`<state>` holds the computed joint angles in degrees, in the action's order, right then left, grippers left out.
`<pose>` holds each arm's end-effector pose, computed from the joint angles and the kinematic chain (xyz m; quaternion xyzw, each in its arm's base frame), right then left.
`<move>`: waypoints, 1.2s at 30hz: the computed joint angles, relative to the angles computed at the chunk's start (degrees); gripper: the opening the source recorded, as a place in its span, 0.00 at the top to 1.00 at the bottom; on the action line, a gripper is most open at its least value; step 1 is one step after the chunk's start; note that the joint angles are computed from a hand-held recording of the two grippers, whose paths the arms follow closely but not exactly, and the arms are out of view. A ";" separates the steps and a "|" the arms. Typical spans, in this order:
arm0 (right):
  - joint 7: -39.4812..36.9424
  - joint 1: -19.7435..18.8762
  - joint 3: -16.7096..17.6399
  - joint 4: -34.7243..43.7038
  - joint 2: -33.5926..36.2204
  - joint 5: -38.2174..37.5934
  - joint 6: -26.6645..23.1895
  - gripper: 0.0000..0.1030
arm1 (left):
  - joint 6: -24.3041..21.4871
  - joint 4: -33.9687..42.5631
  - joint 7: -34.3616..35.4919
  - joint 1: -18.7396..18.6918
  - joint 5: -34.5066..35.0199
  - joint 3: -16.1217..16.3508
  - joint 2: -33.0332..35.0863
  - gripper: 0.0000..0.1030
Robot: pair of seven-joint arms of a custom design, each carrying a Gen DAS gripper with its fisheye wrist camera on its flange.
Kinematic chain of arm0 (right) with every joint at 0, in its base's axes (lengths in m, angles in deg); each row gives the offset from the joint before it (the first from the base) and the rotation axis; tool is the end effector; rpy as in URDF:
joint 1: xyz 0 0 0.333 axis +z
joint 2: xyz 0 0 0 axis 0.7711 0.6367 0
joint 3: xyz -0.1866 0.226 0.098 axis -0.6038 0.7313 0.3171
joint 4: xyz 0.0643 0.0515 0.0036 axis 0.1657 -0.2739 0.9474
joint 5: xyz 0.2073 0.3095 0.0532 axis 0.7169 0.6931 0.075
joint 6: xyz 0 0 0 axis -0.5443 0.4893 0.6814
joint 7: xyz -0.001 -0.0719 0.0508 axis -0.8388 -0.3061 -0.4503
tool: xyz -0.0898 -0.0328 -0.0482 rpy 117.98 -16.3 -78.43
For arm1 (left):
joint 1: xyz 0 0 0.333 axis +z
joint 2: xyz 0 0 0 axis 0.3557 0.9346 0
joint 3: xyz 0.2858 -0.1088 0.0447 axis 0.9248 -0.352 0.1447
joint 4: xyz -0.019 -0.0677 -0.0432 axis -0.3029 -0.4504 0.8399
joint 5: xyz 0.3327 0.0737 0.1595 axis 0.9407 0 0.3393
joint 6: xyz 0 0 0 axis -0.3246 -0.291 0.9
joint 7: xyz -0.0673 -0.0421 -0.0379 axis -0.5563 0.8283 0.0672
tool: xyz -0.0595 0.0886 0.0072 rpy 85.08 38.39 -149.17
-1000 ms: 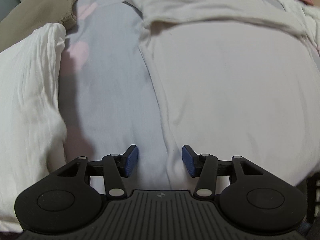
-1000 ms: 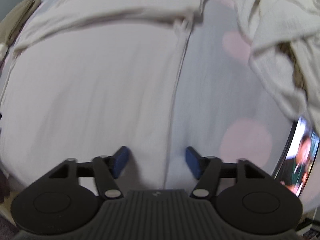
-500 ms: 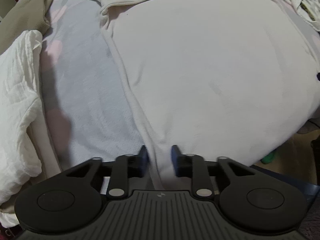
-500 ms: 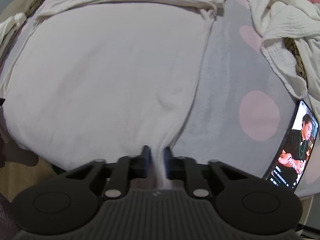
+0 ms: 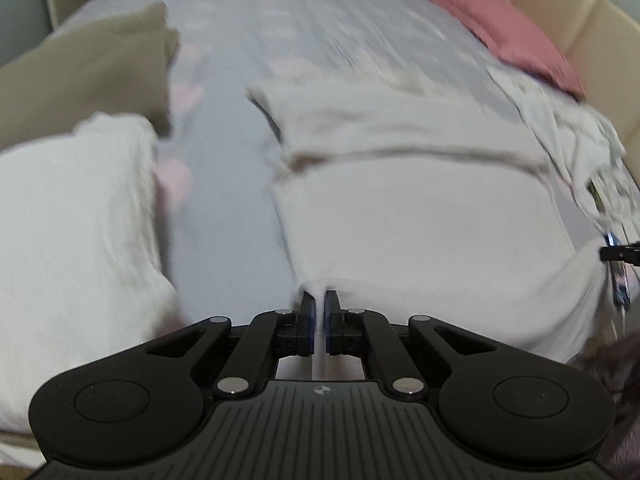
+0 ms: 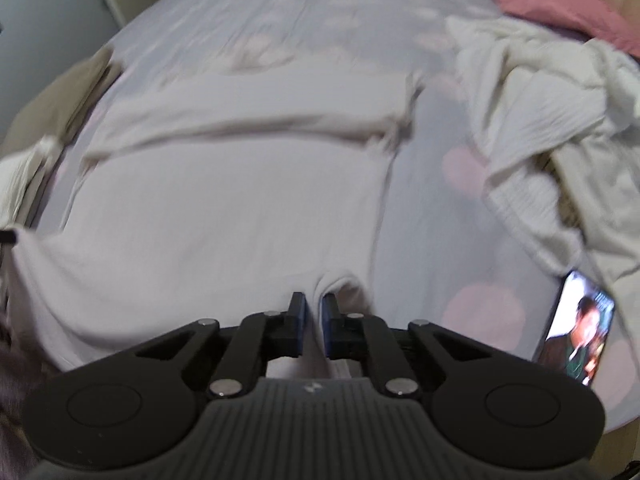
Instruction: Fold clothes
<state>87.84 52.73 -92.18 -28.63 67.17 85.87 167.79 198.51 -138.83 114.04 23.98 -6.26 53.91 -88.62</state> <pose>0.5600 -0.0222 0.5533 -0.7358 0.6178 -0.1135 0.2530 0.5483 -0.0129 0.5615 -0.6611 0.6965 -0.2502 0.1236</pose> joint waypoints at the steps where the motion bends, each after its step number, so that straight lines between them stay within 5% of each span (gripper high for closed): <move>1: 0.68 -0.01 0.10 0.98 1.06 -0.24 1.28 0.90 | 1.29 0.99 0.22 0.06 -0.62 0.17 1.21 0.98; 9: 3.31 -1.22 2.50 11.58 12.16 -1.00 6.97 0.90 | 11.09 9.00 -1.95 -0.56 4.20 -0.54 11.68 0.98; 16: 6.90 -2.04 3.94 13.09 15.75 -6.46 10.98 0.87 | 10.15 10.18 -7.42 -2.17 14.96 0.61 14.76 0.95; 18: 8.30 -2.24 3.84 12.40 15.60 -8.64 12.20 0.80 | 9.82 9.00 -9.51 -2.55 19.05 1.04 13.76 0.93; 20: 6.75 -3.15 4.61 10.84 14.49 -7.21 13.34 0.63 | 11.17 6.68 -8.89 -2.28 19.95 0.73 11.88 0.81; 29: -19.22 -1.37 5.88 0.88 5.52 5.23 10.44 0.62 | 13.86 -5.32 17.11 -3.77 9.47 -2.19 1.86 0.61; 36: -31.33 3.06 3.41 -5.94 -0.13 3.19 6.27 0.61 | 11.65 -11.39 25.74 -5.17 13.63 -3.81 -2.19 0.57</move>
<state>56.52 55.78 -88.78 -34.56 67.04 89.05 174.07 210.17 -150.21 139.77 18.81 7.38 50.09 -90.82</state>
